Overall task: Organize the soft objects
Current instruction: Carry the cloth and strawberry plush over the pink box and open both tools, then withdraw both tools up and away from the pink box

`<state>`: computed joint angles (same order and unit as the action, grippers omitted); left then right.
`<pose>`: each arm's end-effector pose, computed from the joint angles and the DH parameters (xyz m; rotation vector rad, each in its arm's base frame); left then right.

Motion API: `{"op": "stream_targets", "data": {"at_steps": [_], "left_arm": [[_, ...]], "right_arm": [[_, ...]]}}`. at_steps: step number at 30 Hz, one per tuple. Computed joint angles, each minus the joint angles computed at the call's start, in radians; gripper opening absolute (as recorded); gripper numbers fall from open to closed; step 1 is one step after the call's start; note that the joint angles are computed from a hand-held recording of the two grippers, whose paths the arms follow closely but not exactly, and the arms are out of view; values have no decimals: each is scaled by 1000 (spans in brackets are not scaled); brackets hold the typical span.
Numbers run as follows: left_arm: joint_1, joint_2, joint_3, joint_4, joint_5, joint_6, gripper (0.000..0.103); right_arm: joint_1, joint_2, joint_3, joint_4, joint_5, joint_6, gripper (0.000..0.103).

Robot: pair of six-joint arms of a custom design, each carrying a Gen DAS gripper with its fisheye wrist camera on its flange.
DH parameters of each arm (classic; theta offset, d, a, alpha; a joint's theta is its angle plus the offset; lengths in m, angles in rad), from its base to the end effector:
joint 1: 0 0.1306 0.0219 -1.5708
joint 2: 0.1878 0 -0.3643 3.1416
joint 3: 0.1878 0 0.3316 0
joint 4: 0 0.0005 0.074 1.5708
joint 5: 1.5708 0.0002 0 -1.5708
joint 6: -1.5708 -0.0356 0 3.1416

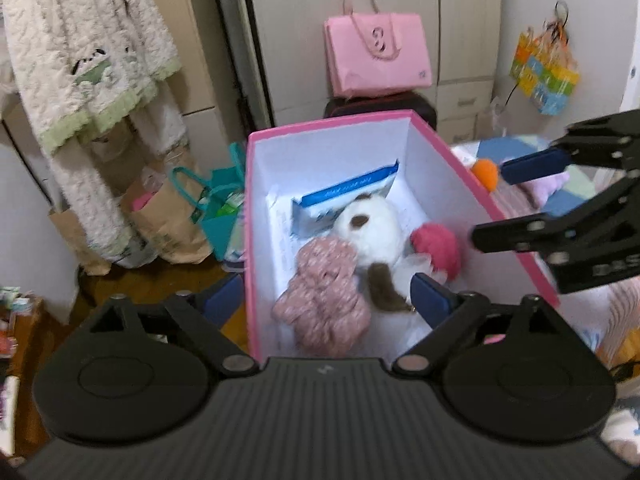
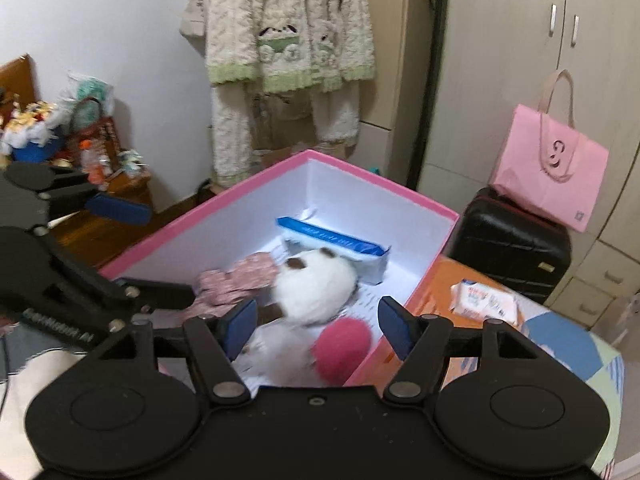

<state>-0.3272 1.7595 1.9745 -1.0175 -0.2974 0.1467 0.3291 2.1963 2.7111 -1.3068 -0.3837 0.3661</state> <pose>0.5285 -0.1689 0.4623 0.0694 2.3308 0.1181 0.6112 0.2223 0.4679 -0.9656 2.1215 0.4336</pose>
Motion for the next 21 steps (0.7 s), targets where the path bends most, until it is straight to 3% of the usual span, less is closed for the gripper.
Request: {"op": "stream_targets", "data": {"at_steps": [3, 10, 14, 21], "left_arm": [[-13, -59, -56, 41, 21, -59, 91], [-67, -188, -180, 115, -26, -77, 91], [-80, -216, -181, 64, 7, -61, 90], [-125, -246, -202, 18, -8, -40, 91]], "right_arm": [[-13, -65, -83, -2, -51, 4, 72], [-38, -265, -383, 91, -114, 53, 72], [-53, -359, -527, 149, -129, 66, 73], [-63, -492, -721, 224, -126, 114, 75]]}}
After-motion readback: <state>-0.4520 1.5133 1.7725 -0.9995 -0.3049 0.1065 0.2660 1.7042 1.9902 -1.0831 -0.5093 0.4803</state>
